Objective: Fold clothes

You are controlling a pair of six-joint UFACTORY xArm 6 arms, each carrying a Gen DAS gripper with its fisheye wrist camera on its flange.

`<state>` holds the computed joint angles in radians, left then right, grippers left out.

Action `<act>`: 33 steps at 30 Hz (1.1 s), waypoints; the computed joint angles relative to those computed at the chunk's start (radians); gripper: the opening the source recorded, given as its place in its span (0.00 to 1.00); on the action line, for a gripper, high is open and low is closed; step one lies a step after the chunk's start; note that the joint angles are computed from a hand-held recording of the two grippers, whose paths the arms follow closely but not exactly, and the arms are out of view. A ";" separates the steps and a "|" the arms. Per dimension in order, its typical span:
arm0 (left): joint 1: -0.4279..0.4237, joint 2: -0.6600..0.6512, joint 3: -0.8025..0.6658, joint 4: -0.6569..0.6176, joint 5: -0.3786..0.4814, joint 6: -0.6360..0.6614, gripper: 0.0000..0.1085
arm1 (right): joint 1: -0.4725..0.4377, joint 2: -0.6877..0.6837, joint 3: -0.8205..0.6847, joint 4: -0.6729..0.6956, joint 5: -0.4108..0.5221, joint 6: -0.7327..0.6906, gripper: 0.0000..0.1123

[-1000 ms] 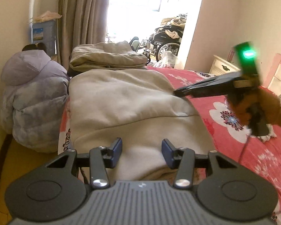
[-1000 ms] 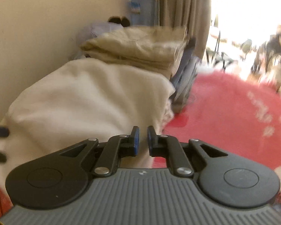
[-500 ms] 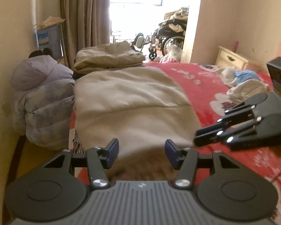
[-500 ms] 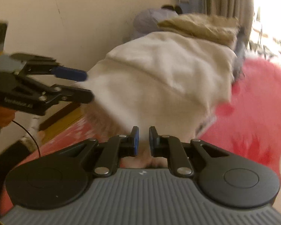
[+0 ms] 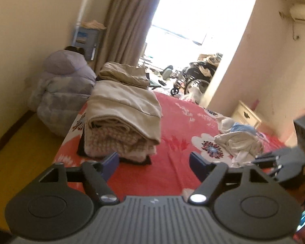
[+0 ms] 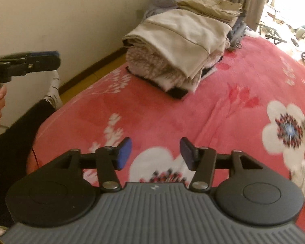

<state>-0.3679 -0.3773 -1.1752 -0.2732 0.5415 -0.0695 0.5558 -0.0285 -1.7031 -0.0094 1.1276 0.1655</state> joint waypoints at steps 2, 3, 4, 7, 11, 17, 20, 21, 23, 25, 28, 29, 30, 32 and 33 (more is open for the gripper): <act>-0.029 -0.049 0.014 0.136 0.019 -0.133 0.86 | 0.030 -0.097 0.122 -0.040 -0.078 0.086 0.56; -0.047 -0.066 0.015 0.220 0.033 -0.199 0.87 | 0.044 -0.135 0.171 -0.072 -0.116 0.129 0.58; -0.066 -0.080 0.015 0.306 0.045 -0.266 0.88 | 0.062 -0.173 0.220 -0.123 -0.158 0.194 0.62; -0.118 -0.111 0.002 0.509 0.108 -0.449 0.92 | 0.114 -0.248 0.316 -0.304 -0.242 0.422 0.71; -0.177 -0.145 -0.008 0.626 0.189 -0.653 0.95 | 0.163 -0.279 0.329 -0.435 -0.202 0.564 0.75; -0.310 -0.122 -0.073 0.791 0.413 -0.817 0.95 | 0.192 -0.300 0.376 -0.513 -0.173 0.725 0.80; -0.348 -0.101 -0.080 0.825 0.474 -0.895 0.95 | 0.224 -0.291 0.381 -0.579 -0.094 0.782 0.84; -0.356 -0.095 -0.077 0.819 0.481 -0.906 0.95 | 0.234 -0.291 0.384 -0.608 -0.075 0.797 0.85; -0.370 -0.079 -0.075 0.812 0.494 -0.918 0.95 | 0.240 -0.289 0.396 -0.660 -0.068 0.826 0.87; -0.388 -0.064 -0.074 0.823 0.510 -0.933 0.95 | 0.240 -0.288 0.400 -0.704 -0.067 0.871 0.91; -0.411 -0.043 -0.072 0.844 0.516 -0.938 0.95 | 0.233 -0.288 0.408 -0.750 -0.075 0.936 0.91; -0.411 -0.041 -0.068 0.833 0.500 -0.927 0.95 | 0.226 -0.285 0.410 -0.754 -0.083 0.949 0.91; -0.409 -0.042 -0.061 0.822 0.477 -0.917 0.95 | 0.219 -0.280 0.409 -0.747 -0.086 0.954 0.91; -0.417 -0.035 -0.064 0.840 0.473 -0.925 0.95 | 0.209 -0.270 0.407 -0.735 -0.087 0.961 0.91; -0.426 -0.024 -0.076 0.864 0.488 -0.932 0.95 | 0.206 -0.267 0.406 -0.729 -0.087 0.959 0.91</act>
<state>-0.7944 -0.4012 -1.2507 0.5904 1.0293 -1.0017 0.7614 -0.2952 -1.2968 -0.7380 1.0408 1.1245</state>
